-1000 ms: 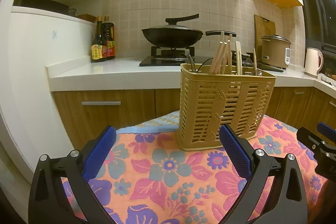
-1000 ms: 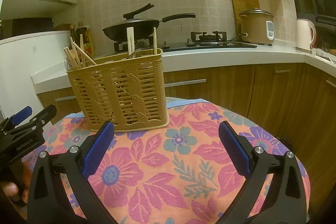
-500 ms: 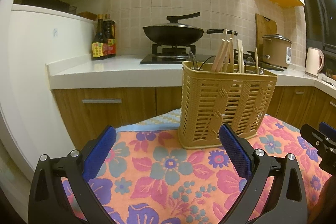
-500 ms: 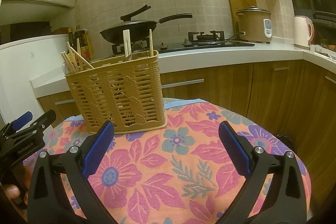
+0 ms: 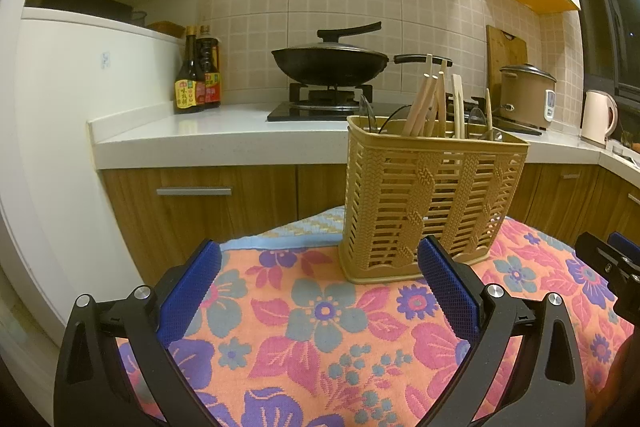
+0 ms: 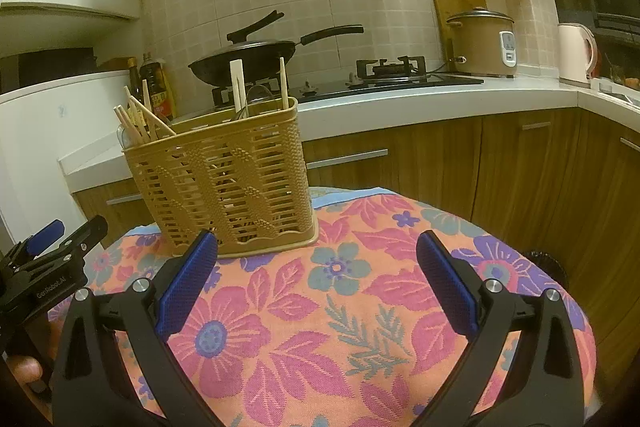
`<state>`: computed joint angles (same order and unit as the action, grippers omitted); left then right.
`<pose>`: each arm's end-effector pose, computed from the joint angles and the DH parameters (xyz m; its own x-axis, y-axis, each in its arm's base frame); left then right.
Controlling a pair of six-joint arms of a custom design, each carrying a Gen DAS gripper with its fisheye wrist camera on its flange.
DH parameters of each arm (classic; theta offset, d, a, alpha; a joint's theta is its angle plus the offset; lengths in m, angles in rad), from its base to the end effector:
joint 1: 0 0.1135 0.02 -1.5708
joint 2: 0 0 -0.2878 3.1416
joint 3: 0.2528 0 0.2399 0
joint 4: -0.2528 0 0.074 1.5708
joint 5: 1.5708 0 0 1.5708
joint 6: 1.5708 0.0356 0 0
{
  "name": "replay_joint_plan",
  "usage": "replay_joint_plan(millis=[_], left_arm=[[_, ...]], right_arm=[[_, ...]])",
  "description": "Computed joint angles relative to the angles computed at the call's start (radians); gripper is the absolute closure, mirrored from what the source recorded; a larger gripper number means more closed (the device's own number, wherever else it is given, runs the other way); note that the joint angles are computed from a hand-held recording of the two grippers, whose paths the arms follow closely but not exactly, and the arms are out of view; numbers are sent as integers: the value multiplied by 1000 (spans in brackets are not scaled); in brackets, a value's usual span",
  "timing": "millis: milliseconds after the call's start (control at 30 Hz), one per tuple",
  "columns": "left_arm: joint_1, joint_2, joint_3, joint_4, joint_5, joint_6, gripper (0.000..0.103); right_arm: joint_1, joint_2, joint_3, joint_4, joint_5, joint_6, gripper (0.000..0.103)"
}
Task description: Organize utensils
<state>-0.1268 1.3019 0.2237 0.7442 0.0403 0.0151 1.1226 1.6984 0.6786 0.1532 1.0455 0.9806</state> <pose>0.2079 -0.0280 0.1788 -0.3227 0.0564 -0.9448 0.1690 0.9856 0.0011 0.1529 0.2469 0.1625 -0.3576 0.2177 -0.9081 0.1580 0.9725 0.1709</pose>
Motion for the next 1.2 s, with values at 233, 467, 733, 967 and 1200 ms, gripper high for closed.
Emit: replay_joint_plan(millis=[233, 467, 733, 967, 1200], left_arm=[[-1, 0, -1, 3, -1, -2, 8], [-9, 1, -4, 5, -8, -2, 8], [-9, 4, -4, 7, -6, -2, 8], [-7, -6, 0, -9, -2, 0, 8], [-3, -2, 5, -17, 8, -1, 8]], right_arm=[[12, 3, 8, -6, 20, -5, 8], [23, 10, 20, -23, 37, -4, 8], [32, 22, 41, -49, 46, 3, 8], [27, 31, 51, -57, 36, 2, 8], [26, 38, 58, -60, 36, 0, 8]])
